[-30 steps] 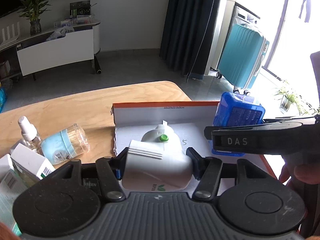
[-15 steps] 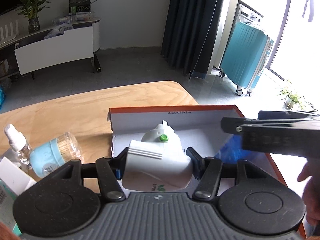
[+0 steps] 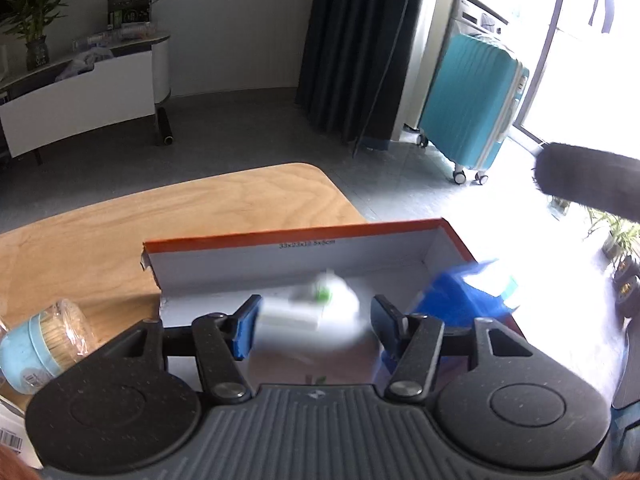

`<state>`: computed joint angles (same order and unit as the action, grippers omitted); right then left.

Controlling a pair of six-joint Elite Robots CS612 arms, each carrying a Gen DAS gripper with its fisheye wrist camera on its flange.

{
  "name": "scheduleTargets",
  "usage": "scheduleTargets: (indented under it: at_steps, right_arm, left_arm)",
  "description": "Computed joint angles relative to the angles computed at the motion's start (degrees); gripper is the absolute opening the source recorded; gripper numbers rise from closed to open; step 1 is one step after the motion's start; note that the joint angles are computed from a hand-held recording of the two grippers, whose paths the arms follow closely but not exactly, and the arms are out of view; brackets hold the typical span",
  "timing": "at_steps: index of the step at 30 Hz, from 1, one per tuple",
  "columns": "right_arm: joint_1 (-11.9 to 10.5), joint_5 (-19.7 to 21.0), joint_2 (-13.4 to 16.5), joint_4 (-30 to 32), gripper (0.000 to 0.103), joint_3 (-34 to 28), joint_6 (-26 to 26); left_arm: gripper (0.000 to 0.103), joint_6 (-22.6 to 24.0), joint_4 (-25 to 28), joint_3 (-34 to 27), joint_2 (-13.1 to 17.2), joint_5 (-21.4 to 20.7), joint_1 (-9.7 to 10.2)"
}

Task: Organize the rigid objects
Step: 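Open both grippers to drop the air freshener and blue case into the box, then withdraw both grippers from the box back toward the cluttered table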

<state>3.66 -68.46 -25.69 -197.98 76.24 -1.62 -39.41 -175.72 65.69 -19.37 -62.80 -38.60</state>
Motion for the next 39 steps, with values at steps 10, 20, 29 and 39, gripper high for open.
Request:
scheduleTargets:
  at_steps: [10, 20, 29, 39]
  right_arm:
    - [0.02, -0.36, -1.40, -3.89, 0.092, 3.20, 0.89]
    - [1.01, 0.27, -3.55, -1.79, 0.092, 6.75, 0.11]
    - [2.43, -0.55, -4.79, 2.17, 0.092, 8.88, -1.21]
    - [3.30, 1.67, -5.69, 6.20, 0.092, 9.82, -2.00]
  left_arm:
    - [0.073, -2.39, -1.89, 4.60, -3.34, 3.15, -0.26]
    - [0.088, -7.79, 0.32, 12.15, -8.35, 6.40, -1.43]
    - [0.094, -10.54, 2.32, 17.39, -11.49, 9.99, -2.58]
    - [0.094, -15.01, 2.74, 21.92, -13.77, 11.32, -3.20]
